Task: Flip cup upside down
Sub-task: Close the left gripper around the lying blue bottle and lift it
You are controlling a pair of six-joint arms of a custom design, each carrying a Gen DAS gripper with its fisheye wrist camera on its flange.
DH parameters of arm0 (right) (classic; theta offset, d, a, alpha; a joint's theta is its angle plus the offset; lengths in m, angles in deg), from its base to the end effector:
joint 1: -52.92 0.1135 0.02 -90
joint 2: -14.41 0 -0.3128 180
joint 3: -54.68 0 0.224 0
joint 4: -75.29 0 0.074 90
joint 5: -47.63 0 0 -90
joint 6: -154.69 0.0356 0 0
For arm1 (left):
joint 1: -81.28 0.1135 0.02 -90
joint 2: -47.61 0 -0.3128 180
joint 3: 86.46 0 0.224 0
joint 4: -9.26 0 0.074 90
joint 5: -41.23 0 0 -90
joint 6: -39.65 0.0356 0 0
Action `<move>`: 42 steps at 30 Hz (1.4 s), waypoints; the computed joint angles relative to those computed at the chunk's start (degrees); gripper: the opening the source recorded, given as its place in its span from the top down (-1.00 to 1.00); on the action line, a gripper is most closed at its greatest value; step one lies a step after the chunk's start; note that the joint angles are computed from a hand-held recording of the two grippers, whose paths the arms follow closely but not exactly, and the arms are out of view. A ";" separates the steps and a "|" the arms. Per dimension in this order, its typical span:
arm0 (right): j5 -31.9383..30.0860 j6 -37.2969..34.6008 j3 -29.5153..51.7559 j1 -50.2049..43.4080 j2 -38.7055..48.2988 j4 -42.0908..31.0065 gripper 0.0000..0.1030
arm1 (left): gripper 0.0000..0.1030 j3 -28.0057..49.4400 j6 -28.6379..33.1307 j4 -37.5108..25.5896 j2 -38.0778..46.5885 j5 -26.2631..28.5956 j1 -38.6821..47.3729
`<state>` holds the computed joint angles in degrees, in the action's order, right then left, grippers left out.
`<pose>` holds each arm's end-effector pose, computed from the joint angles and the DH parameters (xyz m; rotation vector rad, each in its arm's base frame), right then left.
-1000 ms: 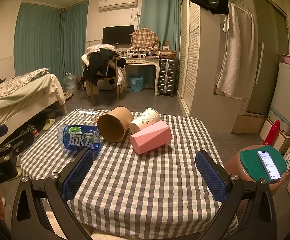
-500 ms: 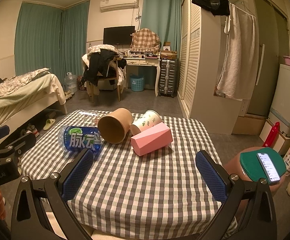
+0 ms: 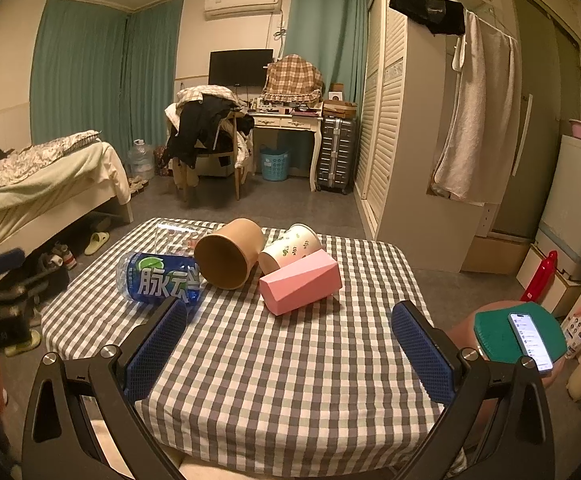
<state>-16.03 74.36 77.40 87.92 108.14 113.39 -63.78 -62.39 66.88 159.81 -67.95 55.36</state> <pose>0.1747 0.1030 0.1563 -0.1961 2.0701 -0.0200 0.2133 -0.0906 0.1222 0.0577 2.0929 -0.0435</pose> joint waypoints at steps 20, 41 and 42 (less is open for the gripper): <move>-1.38 5.14 18.12 -0.19 16.29 -16.15 -0.99 | -1.00 33.58 42.36 -28.22 17.50 34.84 18.87; -8.00 4.75 21.25 -7.68 22.58 -14.33 -0.99 | -0.52 39.17 43.22 -44.45 17.13 34.70 16.16; -8.25 4.67 20.50 -7.83 22.23 -13.49 -0.99 | -0.52 38.27 41.17 -44.53 16.36 32.60 15.21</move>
